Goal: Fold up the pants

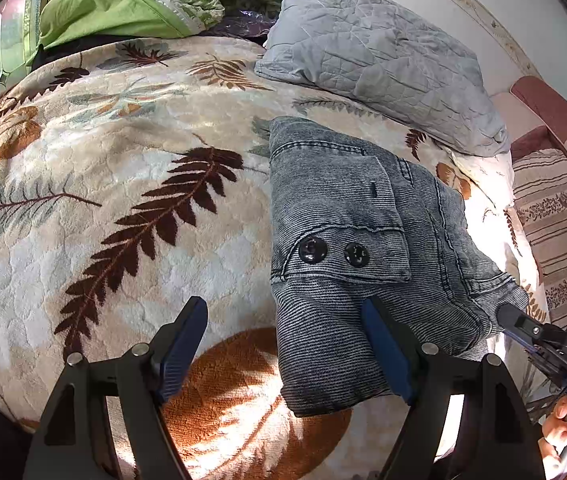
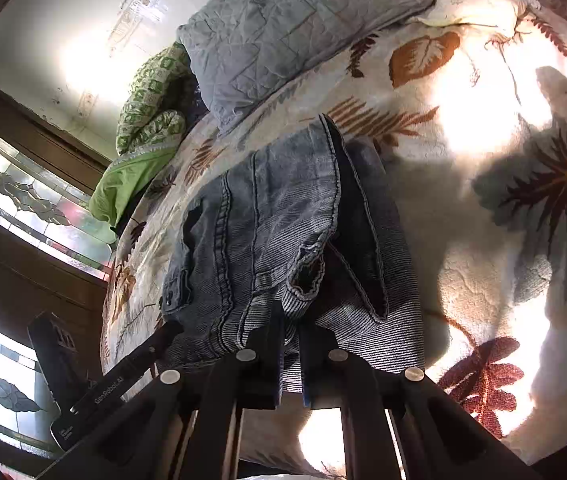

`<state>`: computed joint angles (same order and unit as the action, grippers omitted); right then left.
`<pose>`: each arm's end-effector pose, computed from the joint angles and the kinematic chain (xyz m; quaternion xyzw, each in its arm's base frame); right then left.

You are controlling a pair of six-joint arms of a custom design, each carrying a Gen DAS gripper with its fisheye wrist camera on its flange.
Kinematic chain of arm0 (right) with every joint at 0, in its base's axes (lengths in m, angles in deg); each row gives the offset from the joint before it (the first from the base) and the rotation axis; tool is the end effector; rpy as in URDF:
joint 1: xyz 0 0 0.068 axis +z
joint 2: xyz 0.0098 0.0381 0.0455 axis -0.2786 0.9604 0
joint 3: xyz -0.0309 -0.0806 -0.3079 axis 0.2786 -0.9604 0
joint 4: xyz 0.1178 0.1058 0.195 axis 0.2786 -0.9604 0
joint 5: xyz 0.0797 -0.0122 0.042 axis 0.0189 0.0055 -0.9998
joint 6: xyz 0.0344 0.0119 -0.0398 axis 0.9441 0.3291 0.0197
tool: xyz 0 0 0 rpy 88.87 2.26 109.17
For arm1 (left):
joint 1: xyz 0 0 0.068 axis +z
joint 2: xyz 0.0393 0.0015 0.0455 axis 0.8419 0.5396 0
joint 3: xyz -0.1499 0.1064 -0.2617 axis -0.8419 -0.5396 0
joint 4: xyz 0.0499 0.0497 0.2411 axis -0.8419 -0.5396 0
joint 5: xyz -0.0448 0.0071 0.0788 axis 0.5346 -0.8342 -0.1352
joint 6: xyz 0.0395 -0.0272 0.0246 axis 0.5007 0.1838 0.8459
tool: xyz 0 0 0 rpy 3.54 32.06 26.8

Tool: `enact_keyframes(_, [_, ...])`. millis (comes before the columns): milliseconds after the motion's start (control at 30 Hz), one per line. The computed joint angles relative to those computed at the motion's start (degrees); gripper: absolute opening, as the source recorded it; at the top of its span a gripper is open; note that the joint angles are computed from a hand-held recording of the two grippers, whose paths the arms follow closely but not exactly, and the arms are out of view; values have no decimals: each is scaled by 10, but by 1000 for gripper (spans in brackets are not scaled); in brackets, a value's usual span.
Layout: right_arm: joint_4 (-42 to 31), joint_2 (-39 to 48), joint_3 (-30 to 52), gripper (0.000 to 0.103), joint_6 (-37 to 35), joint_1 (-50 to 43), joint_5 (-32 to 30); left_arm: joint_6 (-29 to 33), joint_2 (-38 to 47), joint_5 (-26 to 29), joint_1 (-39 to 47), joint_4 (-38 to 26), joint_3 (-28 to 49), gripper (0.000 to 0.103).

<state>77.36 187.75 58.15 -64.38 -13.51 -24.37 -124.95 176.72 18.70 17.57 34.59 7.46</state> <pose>0.2379 0.0274 0.0952 0.0874 0.9153 0.2906 0.2647 0.2364 -0.1865 0.0643 -0.0703 0.9390 -0.1358 0.3080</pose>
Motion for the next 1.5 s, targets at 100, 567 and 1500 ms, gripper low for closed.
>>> enact_keyframes(100, [-4, -59, -24, 6, 4, 16, 36, 3, -2, -6, -2, -10, 5, 80])
enact_keyframes(567, [134, 91, -57, 81, 84, -145, -130, -1, 6, 2, 2, 3, 2, 80])
enact_keyframes(1500, [7, -32, -23, 13, 80, 26, 71, -6, -30, -23, 3, -19, -10, 82])
